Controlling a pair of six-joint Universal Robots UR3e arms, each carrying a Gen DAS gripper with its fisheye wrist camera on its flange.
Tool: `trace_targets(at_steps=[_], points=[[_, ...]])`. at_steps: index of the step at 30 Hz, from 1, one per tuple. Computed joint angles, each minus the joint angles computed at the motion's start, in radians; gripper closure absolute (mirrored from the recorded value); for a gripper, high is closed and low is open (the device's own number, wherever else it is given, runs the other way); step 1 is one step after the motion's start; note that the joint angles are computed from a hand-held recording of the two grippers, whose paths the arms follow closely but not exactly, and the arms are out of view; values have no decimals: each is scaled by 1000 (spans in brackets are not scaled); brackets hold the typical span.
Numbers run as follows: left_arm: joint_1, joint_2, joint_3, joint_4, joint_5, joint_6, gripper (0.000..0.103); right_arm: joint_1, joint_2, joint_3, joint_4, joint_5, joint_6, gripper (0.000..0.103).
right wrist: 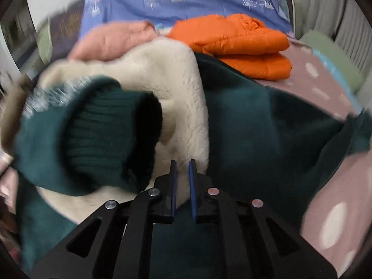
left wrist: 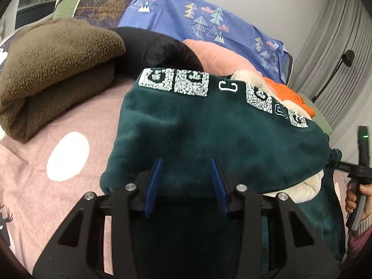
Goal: Fold large clothes
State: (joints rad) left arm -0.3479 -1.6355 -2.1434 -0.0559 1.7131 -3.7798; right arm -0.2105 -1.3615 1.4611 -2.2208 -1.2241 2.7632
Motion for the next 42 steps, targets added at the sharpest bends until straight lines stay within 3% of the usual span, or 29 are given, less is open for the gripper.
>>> trace_targets(at_steps=[2, 4, 5, 9, 10, 11, 12, 13, 15, 17, 20, 22, 24, 27, 31, 35, 37, 38, 39, 40, 42], points=[[1, -1, -4, 6, 0, 0, 61, -7, -67, 56, -79, 61, -1, 86], [2, 0, -13, 18, -2, 2, 59, -37, -113, 55, -70, 156, -19, 38], [3, 1, -19, 26, -4, 1, 59, -43, -118, 49, -60, 197, -7, 31], [7, 8, -47, 76, -10, 1, 57, -23, 15, -95, 121, 239, -8, 26], [-1, 4, -34, 68, 0, 0, 57, 0, 78, -165, 201, 218, -27, 27], [-6, 3, -27, 61, 8, 1, 57, 18, 133, -230, 261, 204, -28, 38], [-14, 1, -19, 50, 19, 4, 58, 20, 158, -253, 292, 209, -8, 67], [-19, -3, -11, 44, 24, 7, 62, 3, 151, -249, 317, 263, -14, 86], [-37, -11, 12, 17, 51, 12, 65, -37, 48, -155, 251, 340, -53, 88], [-38, -9, 15, 12, 55, 23, 70, -53, -43, -56, 119, 339, -53, 88], [-60, -19, 32, 9, 89, 24, 70, -52, -59, 3, -23, 233, -40, 86], [-51, -15, 26, 3, 77, 25, 70, -28, 27, -31, -2, 135, -64, 61], [-41, -11, 21, -5, 63, 24, 71, -36, 67, -27, 25, 108, -48, 49], [-42, -16, 30, -19, 67, 31, 72, -97, -3, 57, -36, 198, -14, 48], [-66, -35, 71, -71, 106, 38, 72, -108, -104, 149, -223, 239, -11, 48], [-84, -47, 94, -100, 134, 34, 72, -114, -72, 150, -157, 390, -101, 48], [-85, -51, 108, -123, 132, 34, 71, -49, 10, 133, -186, 240, -81, 49], [-80, -55, 115, -136, 121, 37, 71, -3, 63, 145, -266, 125, -59, 50], [-76, -59, 123, -150, 107, 43, 71, 12, 114, 198, -397, 85, -61, 50], [-78, -68, 140, -166, 106, 46, 71, 4, 129, 226, -446, 97, -56, 49], [-96, -75, 191, -248, 140, 45, 71, -21, 98, 211, -388, 140, -34, 50]])
